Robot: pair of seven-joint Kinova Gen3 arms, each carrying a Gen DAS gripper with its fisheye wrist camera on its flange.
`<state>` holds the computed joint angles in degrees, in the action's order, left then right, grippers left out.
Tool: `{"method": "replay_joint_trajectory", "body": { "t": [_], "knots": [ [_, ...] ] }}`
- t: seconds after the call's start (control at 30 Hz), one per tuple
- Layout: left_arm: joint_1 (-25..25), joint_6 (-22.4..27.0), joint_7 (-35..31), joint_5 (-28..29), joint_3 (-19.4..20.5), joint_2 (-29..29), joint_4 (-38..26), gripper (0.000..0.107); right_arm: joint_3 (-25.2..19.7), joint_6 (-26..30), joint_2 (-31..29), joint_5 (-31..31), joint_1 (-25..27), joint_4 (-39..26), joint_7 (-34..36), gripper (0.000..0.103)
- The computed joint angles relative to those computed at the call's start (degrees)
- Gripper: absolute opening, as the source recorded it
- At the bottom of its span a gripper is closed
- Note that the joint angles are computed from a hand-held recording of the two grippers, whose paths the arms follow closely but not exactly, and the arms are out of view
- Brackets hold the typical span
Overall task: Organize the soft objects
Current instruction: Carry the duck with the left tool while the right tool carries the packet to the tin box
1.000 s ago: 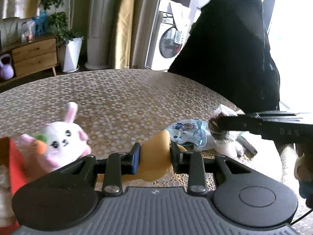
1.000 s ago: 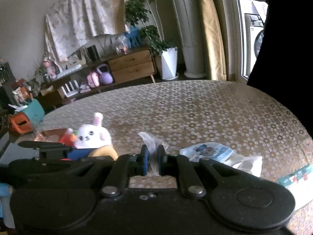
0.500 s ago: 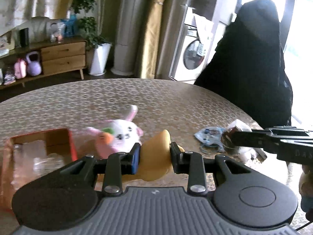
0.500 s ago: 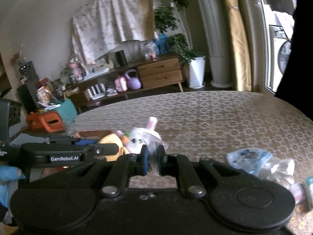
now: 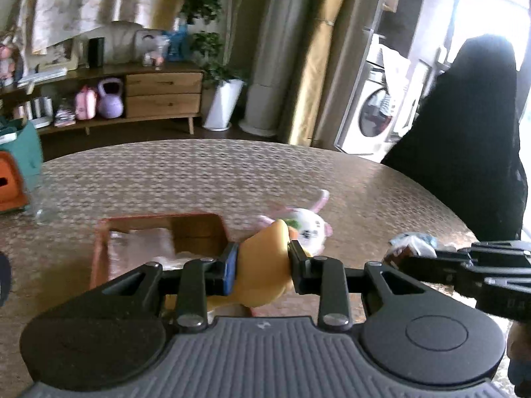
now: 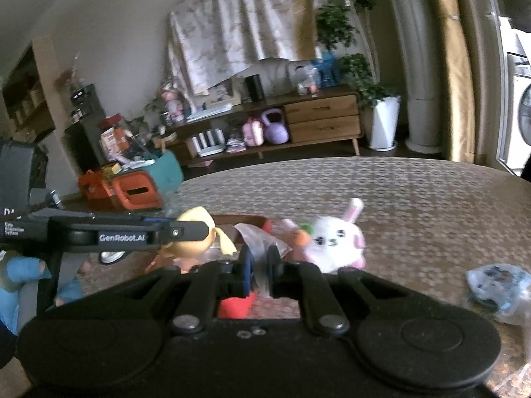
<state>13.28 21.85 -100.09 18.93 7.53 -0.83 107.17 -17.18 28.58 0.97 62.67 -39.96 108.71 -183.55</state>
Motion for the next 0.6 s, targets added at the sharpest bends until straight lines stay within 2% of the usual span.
{"method": "replay_joint_trajectory", "body": {
  "t": [0.33, 0.47, 0.6],
  "knots": [
    [-4.75, 2.04, -0.61, -1.19, -2.53, 2.57, -1.75, 0.031, 4.09, -2.07, 9.22, -6.52, -3.91, -9.14, 10.11, 0.009],
    [-5.46, 1.59, 3.4, -6.27, -2.73, 5.33, -2.81, 0.031, 6.0, -2.06, 12.82, -9.7, -5.41, -12.66, 14.59, 0.009],
    [-6.35, 1.29, 5.05, -8.24, -2.5, 8.27, -4.37, 0.031, 7.28, -1.62, 16.17, -14.12, -6.0, -15.9, 20.09, 0.009]
  ]
}}
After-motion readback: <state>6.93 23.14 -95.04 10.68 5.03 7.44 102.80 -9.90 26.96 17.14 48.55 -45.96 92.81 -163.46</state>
